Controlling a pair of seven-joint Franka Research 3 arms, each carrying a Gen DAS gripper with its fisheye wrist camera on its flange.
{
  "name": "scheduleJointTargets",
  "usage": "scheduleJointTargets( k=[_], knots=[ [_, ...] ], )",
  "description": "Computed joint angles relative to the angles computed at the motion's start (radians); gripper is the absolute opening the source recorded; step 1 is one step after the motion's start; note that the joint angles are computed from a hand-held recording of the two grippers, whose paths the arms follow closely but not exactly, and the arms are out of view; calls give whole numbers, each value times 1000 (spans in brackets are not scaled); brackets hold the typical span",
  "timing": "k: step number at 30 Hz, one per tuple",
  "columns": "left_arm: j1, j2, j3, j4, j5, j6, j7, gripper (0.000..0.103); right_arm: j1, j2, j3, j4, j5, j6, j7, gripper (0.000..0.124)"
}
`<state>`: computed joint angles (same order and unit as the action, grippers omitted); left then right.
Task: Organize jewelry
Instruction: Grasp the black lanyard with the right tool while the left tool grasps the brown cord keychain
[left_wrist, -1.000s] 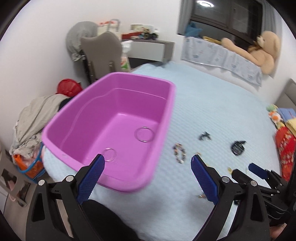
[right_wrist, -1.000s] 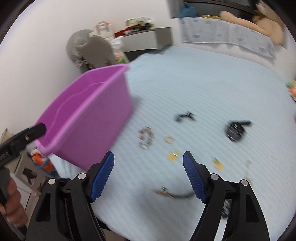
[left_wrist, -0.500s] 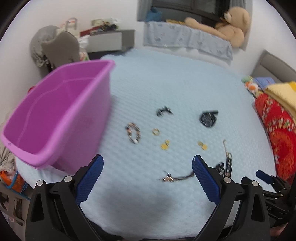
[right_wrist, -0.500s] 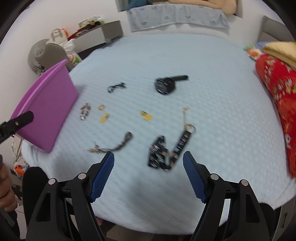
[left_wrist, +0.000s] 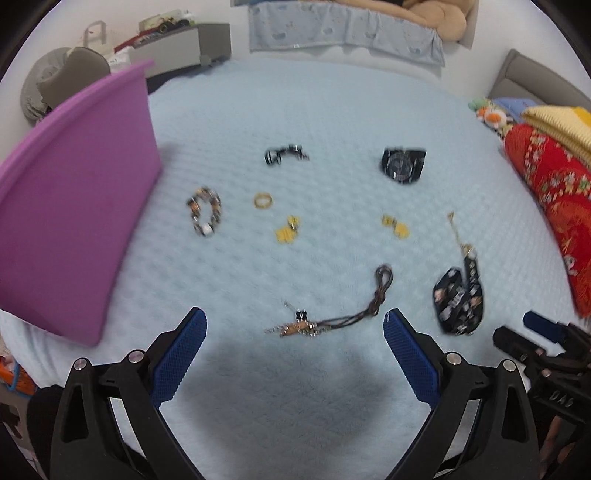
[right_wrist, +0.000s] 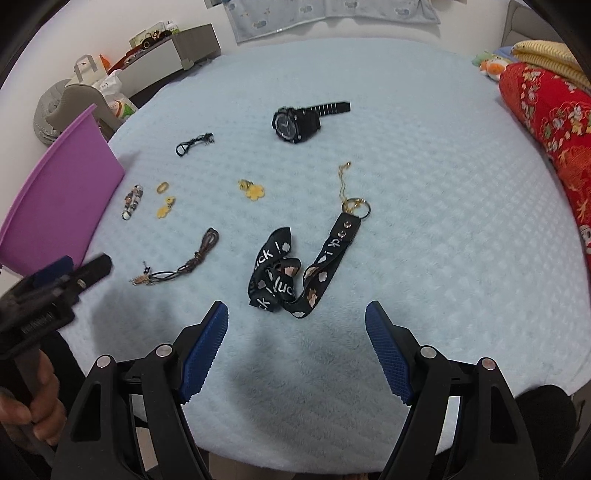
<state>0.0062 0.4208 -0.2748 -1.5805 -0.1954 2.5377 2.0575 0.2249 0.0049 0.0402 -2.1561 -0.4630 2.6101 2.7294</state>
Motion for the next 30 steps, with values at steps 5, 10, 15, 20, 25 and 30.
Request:
scheduleJointTargets(
  k=[5, 10, 15, 20, 25, 30],
  knots=[
    [-20, 47, 12, 27, 42, -35, -27, 95, -2, 41, -12, 15, 46, 19, -41, 73],
    [-27, 75, 10, 46, 65, -35, -36, 95, 8, 84, -30, 45, 79, 26, -84, 73],
    [-40, 104, 6, 72, 90, -27, -51, 95, 22, 114, -49, 68, 90, 27, -99, 73],
    [-50, 131, 0, 100, 108, -31, -63, 95, 39, 140, -64, 99, 78, 2, -101, 73],
    [-43, 135, -14, 96, 99, -29, -44, 95, 48, 158, -74, 114, 75, -12, -102, 73],
    [-57, 150, -6, 105, 117, -22, -52, 95, 53, 176, -81, 126, 82, -16, -112, 73]
  ],
)
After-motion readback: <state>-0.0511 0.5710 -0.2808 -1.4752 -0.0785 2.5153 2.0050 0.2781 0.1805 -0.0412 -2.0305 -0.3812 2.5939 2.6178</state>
